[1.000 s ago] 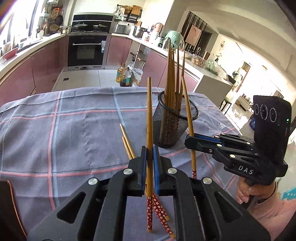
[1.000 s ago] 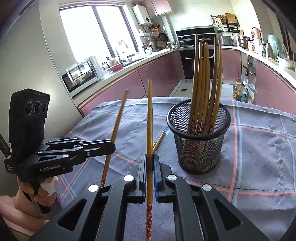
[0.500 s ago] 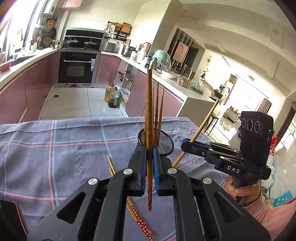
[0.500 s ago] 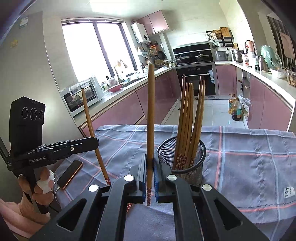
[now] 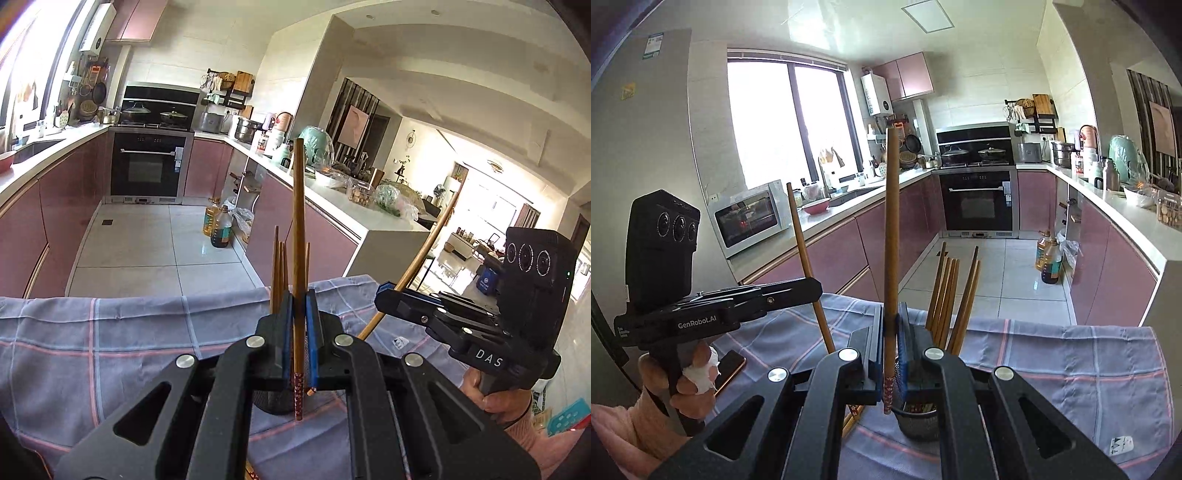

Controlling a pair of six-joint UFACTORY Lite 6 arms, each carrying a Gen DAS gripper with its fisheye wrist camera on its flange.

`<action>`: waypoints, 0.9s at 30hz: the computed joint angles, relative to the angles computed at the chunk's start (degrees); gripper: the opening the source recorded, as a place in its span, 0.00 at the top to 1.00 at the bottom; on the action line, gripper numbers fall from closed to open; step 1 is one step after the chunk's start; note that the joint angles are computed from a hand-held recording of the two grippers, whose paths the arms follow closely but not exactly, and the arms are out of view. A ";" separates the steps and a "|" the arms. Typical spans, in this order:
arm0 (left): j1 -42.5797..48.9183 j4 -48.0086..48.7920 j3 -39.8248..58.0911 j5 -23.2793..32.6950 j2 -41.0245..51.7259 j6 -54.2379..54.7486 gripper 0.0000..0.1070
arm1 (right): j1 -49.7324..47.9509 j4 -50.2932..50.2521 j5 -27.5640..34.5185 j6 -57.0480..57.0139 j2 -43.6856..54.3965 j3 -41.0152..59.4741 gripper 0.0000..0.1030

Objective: Organize utensils
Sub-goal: 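Lower both held chopsticks into the black mesh cup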

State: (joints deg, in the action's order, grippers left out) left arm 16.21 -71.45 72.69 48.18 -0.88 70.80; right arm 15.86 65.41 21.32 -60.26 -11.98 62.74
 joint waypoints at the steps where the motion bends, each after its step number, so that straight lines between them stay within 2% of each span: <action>1: -0.59 -0.10 0.87 -0.51 0.36 -0.44 0.93 | -0.20 -0.08 0.01 -0.12 0.63 0.89 0.94; 6: -3.41 0.09 4.89 -2.99 1.89 -2.81 0.93 | -0.61 0.37 -0.42 -1.01 3.63 3.80 0.94; 15: -10.11 5.66 5.68 -11.60 4.50 -6.19 0.93 | -0.18 4.05 -3.01 -4.94 8.65 4.56 0.94; 19: -11.72 7.81 4.79 -13.10 6.57 -6.05 0.93 | 0.22 5.33 -3.56 -5.87 11.03 4.38 0.95; 27: -13.69 11.79 4.31 -13.96 10.58 -7.05 0.93 | 0.80 -1.34 -1.45 1.23 17.11 6.67 0.95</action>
State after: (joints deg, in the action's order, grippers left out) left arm 2.53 -59.66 77.00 34.22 9.70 63.75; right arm 16.65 64.07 19.87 -59.03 5.13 69.41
